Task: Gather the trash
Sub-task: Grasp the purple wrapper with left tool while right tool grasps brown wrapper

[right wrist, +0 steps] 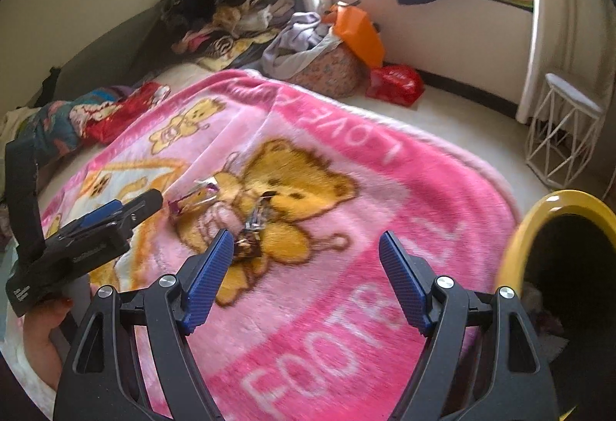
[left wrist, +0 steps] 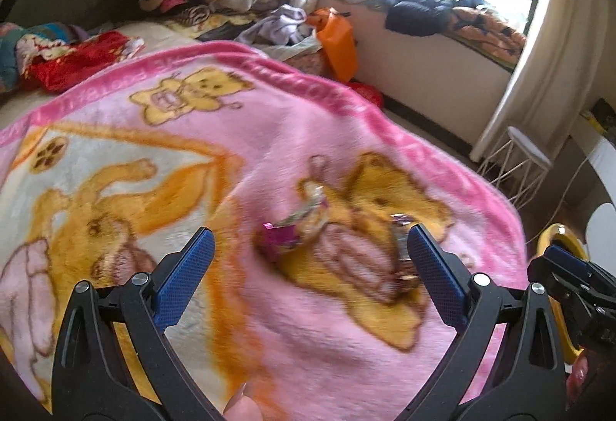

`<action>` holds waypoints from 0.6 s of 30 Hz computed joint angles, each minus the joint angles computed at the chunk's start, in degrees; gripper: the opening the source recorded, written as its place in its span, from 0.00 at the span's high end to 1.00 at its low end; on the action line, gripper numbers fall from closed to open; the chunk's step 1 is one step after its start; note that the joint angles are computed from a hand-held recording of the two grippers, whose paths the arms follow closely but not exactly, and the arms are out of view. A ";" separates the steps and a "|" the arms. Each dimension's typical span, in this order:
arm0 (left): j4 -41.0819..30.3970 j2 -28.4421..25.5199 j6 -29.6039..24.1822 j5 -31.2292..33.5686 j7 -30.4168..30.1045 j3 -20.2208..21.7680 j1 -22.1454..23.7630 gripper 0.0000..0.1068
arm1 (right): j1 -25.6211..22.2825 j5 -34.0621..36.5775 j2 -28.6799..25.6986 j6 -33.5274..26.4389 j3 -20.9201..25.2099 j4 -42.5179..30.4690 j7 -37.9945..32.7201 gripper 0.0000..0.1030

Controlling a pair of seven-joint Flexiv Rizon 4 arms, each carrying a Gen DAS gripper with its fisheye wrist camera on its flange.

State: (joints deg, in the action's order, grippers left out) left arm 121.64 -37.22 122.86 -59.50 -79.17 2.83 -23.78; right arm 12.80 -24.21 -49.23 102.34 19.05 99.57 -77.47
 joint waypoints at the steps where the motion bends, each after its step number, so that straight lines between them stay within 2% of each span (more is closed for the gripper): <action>1: 0.18 -0.07 -0.37 0.22 -0.13 -0.06 0.46 0.14 | 0.54 -0.11 -0.41 -0.55 -0.11 -0.57 0.02 0.27; 5: 0.88 -0.41 -2.41 3.71 -2.01 -0.10 3.01 0.14 | 0.90 -1.02 -3.11 -3.69 1.69 -3.80 -1.16 0.28; 10: 1.35 -0.89 -4.38 12.67 -7.23 -0.52 7.41 0.15 | 0.47 -0.39 -6.80 -9.46 5.94 -9.17 -4.26 0.38; 17: -0.15 -2.00 -8.21 23.31 -14.04 -1.14 12.57 0.29 | 1.94 3.43 -10.55 -16.90 7.62 -15.84 -8.20 0.49; 18: -0.51 -2.20 -8.87 24.33 -14.75 -0.97 12.87 0.33 | 1.91 4.21 -11.04 -18.09 8.01 -16.71 -8.63 0.53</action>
State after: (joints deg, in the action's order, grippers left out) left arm 121.14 -39.42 113.98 -35.17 -93.92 1.86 -10.91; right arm 14.71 -20.00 -60.27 84.25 27.06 82.85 -86.10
